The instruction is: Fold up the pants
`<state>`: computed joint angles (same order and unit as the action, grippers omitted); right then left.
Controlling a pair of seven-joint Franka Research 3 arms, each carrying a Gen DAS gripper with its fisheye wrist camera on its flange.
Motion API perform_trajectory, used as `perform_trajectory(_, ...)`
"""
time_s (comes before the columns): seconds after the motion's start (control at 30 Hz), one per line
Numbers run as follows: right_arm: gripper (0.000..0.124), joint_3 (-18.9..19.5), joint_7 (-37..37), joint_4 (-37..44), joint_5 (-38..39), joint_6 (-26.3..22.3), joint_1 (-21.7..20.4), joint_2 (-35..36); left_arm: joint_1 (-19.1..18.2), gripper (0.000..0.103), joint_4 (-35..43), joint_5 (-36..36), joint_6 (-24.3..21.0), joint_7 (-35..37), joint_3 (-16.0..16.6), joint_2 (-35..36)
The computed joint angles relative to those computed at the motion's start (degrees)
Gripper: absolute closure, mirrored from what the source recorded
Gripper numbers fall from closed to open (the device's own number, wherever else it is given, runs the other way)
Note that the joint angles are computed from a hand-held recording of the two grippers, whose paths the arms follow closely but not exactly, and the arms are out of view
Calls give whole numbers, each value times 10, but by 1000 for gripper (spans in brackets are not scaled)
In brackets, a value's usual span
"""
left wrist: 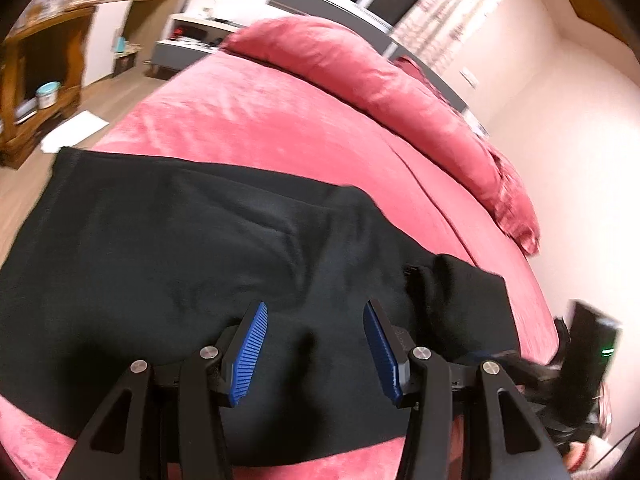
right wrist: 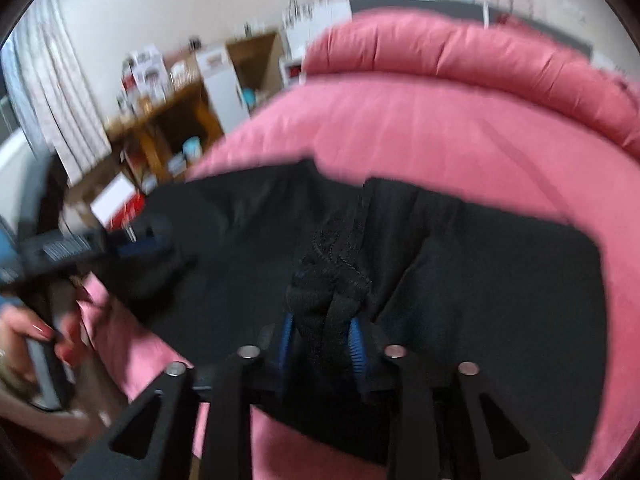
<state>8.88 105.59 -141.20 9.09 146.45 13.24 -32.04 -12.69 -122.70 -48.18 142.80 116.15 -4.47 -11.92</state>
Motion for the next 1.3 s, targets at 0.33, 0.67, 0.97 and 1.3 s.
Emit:
perform_trajectory(0.33,68,-9,23,-75,59,112,-31,-104,-7,47,110,-54,-152,32,-25,75)
perform_trajectory(0.67,102,12,172,-96,-55,61,-201,-103,-8,78,221,65,-156,-77,-103,189)
perform_trajectory(0.97,105,15,179,-106,-79,78,-180,-72,-5,90,160,90,-110,-66,-94,131)
perform_trajectory(1.3,105,35,206,-121,-147,96,-197,-79,6,81,142,26,-117,-5,-85,140)
